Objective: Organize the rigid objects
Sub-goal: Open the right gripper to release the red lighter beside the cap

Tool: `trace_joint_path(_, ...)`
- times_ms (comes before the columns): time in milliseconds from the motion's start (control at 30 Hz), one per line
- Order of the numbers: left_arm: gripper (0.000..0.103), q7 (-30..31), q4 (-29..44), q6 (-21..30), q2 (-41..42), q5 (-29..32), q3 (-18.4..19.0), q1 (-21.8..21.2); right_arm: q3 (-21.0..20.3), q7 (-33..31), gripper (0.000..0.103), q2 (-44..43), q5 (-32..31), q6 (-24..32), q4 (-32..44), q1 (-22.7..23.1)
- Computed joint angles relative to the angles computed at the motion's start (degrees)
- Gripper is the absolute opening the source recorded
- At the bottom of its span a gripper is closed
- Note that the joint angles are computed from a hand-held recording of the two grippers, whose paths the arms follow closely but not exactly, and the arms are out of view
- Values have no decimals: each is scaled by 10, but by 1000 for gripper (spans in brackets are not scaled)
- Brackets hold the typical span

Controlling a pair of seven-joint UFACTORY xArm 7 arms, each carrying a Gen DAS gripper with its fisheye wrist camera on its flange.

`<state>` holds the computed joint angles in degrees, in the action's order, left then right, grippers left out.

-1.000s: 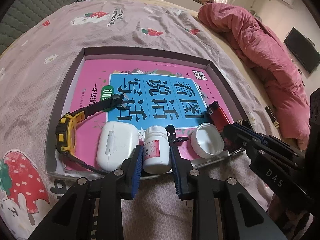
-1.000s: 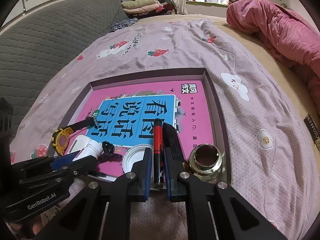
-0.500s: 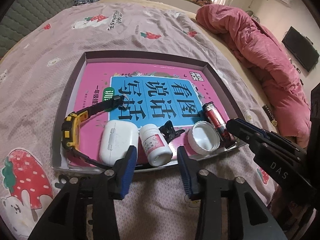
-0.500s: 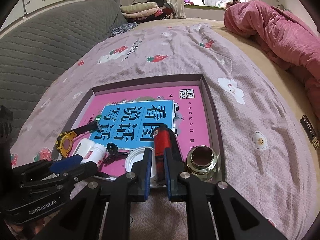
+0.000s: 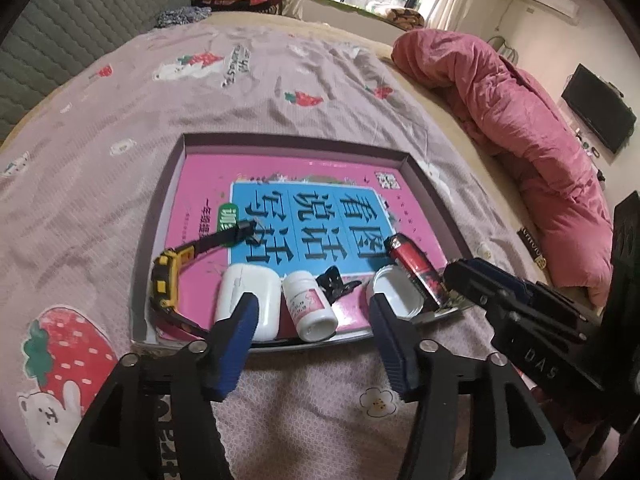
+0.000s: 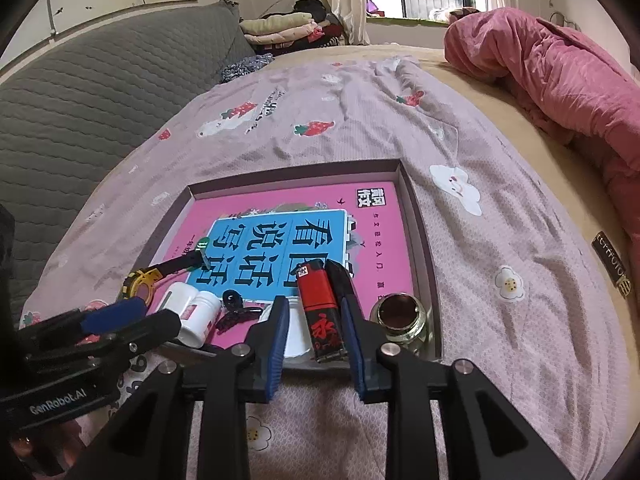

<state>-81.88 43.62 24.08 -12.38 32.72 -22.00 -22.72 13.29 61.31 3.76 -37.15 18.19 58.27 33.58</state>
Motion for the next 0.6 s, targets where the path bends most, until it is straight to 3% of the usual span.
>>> trace_joint_path(233,67,-2,7,32,-26,6,-8,2,6,12,38,-14,-17,10,0,0)
trace_joint_path(333,77,-3,4,43,-40,4,-13,4,10,13,39,-22,-22,12,-2,-3)
trace_joint_path(467,77,-17,6,83,-63,27,-33,15,16,30,52,-35,-46,13,-6,-7)
trace_joint_path(600,77,-13,2,103,-82,23,-38,14,26,41,52,-46,-62,17,-9,-13)
